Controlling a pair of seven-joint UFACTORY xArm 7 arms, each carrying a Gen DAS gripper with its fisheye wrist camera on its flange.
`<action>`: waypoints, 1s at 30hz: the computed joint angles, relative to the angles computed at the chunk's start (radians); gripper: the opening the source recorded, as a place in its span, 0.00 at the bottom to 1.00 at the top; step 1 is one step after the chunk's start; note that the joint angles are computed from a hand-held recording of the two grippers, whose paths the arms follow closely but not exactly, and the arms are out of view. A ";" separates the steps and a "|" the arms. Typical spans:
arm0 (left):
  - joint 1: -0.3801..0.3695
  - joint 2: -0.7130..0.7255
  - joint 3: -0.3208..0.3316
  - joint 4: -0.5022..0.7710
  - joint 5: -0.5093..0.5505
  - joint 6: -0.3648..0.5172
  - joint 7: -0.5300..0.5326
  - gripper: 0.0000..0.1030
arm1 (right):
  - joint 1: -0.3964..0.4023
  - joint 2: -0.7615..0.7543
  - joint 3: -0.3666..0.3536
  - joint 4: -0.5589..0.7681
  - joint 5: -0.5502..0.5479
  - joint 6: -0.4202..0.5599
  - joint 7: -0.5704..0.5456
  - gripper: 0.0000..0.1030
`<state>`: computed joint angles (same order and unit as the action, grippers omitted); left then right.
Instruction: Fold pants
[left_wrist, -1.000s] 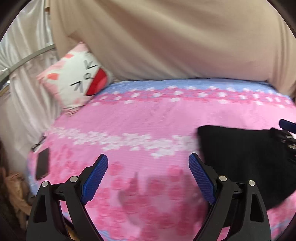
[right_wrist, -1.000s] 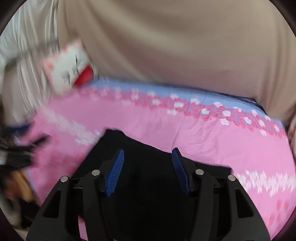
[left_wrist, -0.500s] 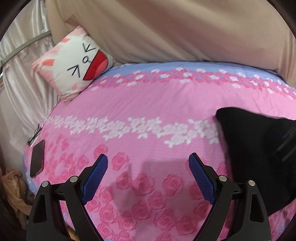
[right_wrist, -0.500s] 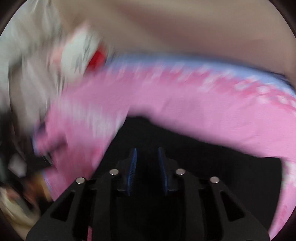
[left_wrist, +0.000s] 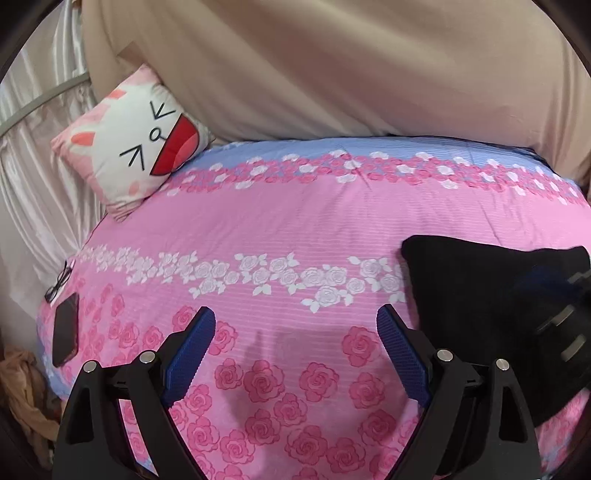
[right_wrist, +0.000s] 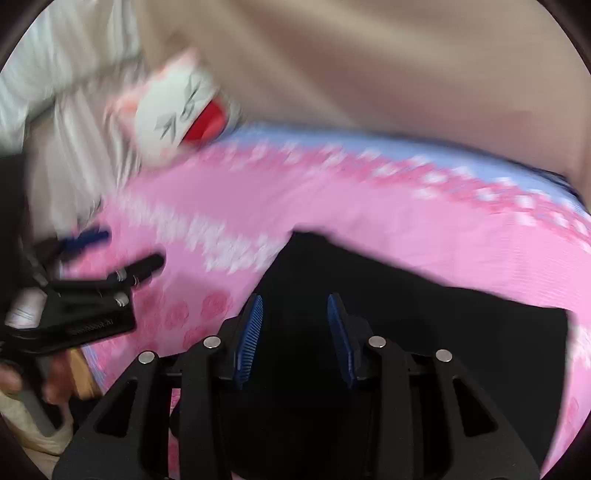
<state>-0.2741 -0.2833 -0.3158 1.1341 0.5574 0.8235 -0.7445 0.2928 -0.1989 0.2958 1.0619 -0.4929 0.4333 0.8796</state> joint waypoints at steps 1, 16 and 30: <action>-0.008 -0.001 0.001 -0.001 -0.012 -0.011 0.010 0.84 | -0.018 -0.066 -0.009 -0.051 -0.006 0.052 0.032 0.36; -0.172 0.183 -0.033 0.161 0.057 0.068 0.015 0.84 | -0.140 -0.674 -0.079 -0.512 0.292 0.242 -0.011 0.54; -0.239 0.208 -0.003 0.186 0.060 0.131 -0.002 0.84 | -0.105 -0.808 -0.083 -0.598 0.442 0.269 -0.100 0.67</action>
<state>-0.5129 -0.0751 -0.3185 1.3201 0.6175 0.9547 -0.7467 0.1883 -1.0072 0.2126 0.4638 -0.0512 0.7025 0.7797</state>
